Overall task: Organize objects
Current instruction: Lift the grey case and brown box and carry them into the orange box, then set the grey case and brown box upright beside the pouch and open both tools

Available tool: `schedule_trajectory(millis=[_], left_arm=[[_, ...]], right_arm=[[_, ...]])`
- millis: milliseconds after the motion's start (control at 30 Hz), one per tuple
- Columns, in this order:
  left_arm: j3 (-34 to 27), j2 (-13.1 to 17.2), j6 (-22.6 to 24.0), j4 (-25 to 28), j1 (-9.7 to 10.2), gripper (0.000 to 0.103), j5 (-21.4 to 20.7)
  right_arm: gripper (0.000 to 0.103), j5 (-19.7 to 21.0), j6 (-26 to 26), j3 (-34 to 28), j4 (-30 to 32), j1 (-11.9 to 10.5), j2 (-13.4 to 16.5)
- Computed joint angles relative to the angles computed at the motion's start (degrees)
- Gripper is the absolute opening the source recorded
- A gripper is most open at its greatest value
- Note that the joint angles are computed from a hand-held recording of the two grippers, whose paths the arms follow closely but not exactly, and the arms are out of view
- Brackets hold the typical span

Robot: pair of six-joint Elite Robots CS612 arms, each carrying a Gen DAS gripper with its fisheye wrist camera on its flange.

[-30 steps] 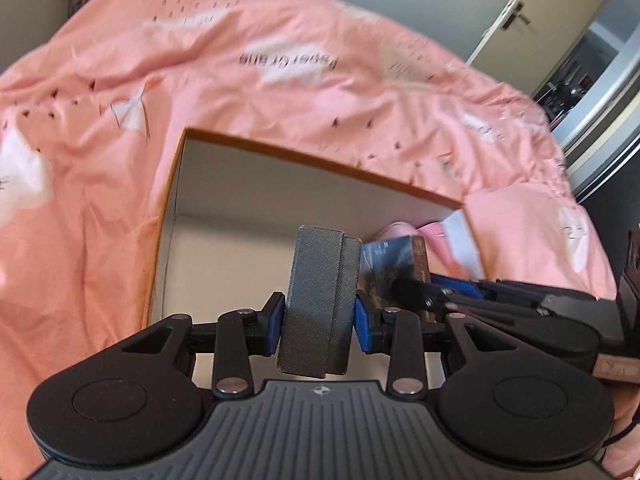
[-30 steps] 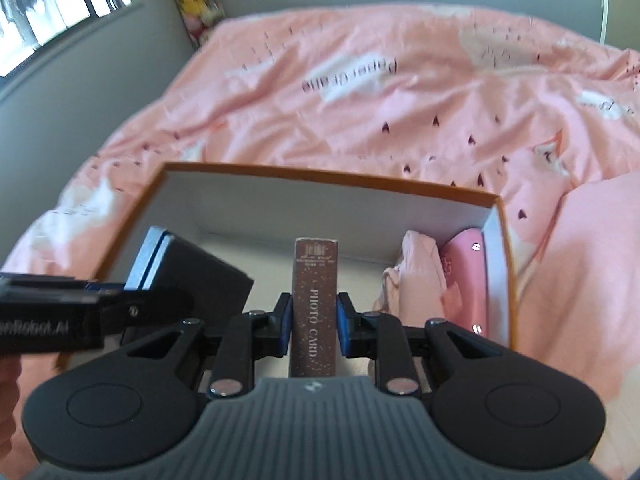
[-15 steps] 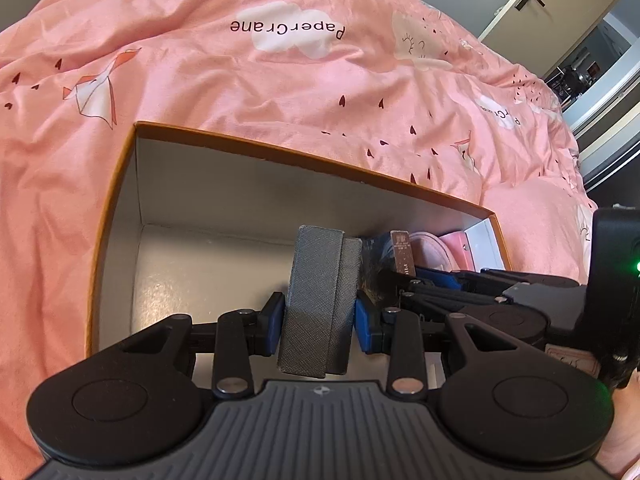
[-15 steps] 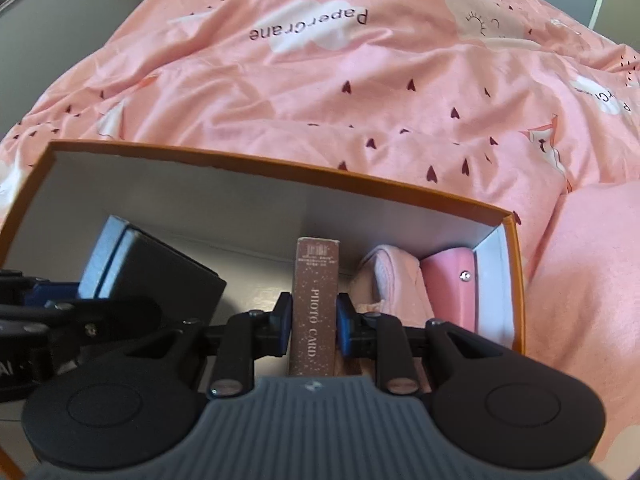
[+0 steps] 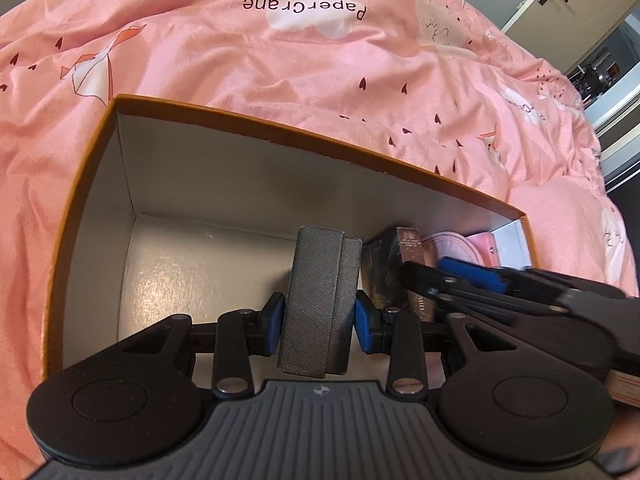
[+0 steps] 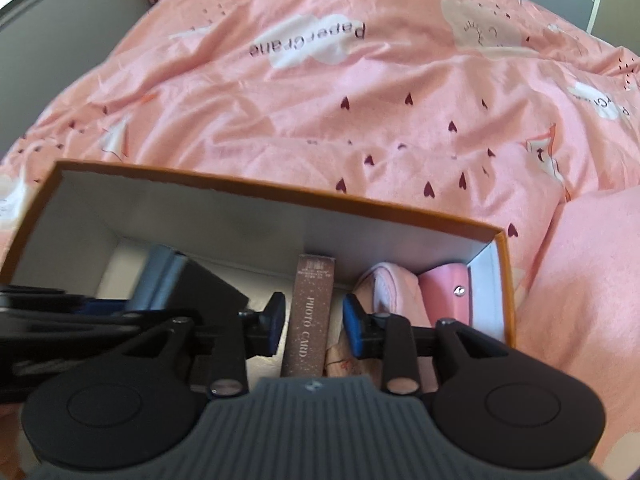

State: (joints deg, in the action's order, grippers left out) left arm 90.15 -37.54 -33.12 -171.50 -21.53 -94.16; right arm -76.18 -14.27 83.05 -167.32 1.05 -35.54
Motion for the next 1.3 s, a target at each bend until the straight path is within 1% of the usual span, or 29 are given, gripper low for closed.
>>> schedule_trajectory(millis=[167, 233, 300, 433, 567, 667, 767, 833, 900, 967, 1067, 1133, 1167, 1267, 1300], left_arm=[[-1.3, 0.6, 1.5, 1.2, -0.93, 0.041, 2.3], [-1.9, 1.0, 1.6, 1.4, -1.36, 0.041, 3.1], [-2.6, 1.4, 1.2, 1.8, -1.73, 0.040, 3.6], [-3.5, 1.9, 0.5, 2.1, -2.33, 0.040, 4.1], [-4.2, 2.3, -0.2, 2.0, -2.57, 0.039, 3.4], [-4.3, 2.5, 0.2, 1.9, -2.87, 0.039, 3.8], [-4.4, 2.5, 1.7, 2.1, -2.90, 0.040, 3.5], [-4.5, 2.6, 2.2, 1.2, -2.63, 0.043, 1.8], [-4.4, 2.9, 2.0, -0.1, -2.22, 0.050, -1.0], [-4.3, 2.8, 2.5, -0.7, -2.44, 0.055, -0.5], [-3.8, 2.7, 3.3, -2.1, -2.42, 0.061, -1.2], [-3.0, 2.3, 4.7, -3.5, -2.34, 0.064, -1.7], [-2.5, 2.0, 6.2, -4.2, -2.40, 0.064, -1.6], [-0.3, 0.3, 12.2, -4.9, -3.32, 0.063, 2.0], [0.4, -0.2, 14.0, -5.0, -3.53, 0.062, 2.6]], right_arm=[[0.036, 2.0, -0.6, 4.1, -7.7, -1.3, -2.3], [0.038, 1.7, -0.3, 5.5, -11.0, -1.8, -3.0], [0.039, 1.7, 0.0, 6.3, -12.4, -2.4, -3.5], [0.039, 2.3, 0.6, 7.2, -13.5, -3.2, -3.8], [0.039, 2.8, 1.3, 7.3, -13.2, -3.7, -3.7], [0.039, 3.3, 1.4, 7.5, -13.2, -3.8, -3.6], [0.039, 3.3, 1.5, 7.7, -13.1, -3.9, -3.5], [0.039, 3.4, 1.3, 7.9, -13.2, -3.9, -3.6], [0.039, 3.5, 1.1, 8.1, -13.2, -4.0, -3.7], [0.039, 3.6, 0.7, 8.4, -13.3, -4.1, -3.9], [0.039, 3.4, -0.2, 8.8, -13.2, -4.2, -4.2], [0.039, 3.4, -1.0, 9.2, -12.8, -4.4, -4.5], [0.039, 3.7, -1.6, 9.3, -12.4, -4.6, -4.6], [0.039, 4.8, -3.5, 10.3, -11.6, -5.1, -5.4], [0.037, 5.0, -4.2, 10.7, -11.3, -5.2, -5.7]])
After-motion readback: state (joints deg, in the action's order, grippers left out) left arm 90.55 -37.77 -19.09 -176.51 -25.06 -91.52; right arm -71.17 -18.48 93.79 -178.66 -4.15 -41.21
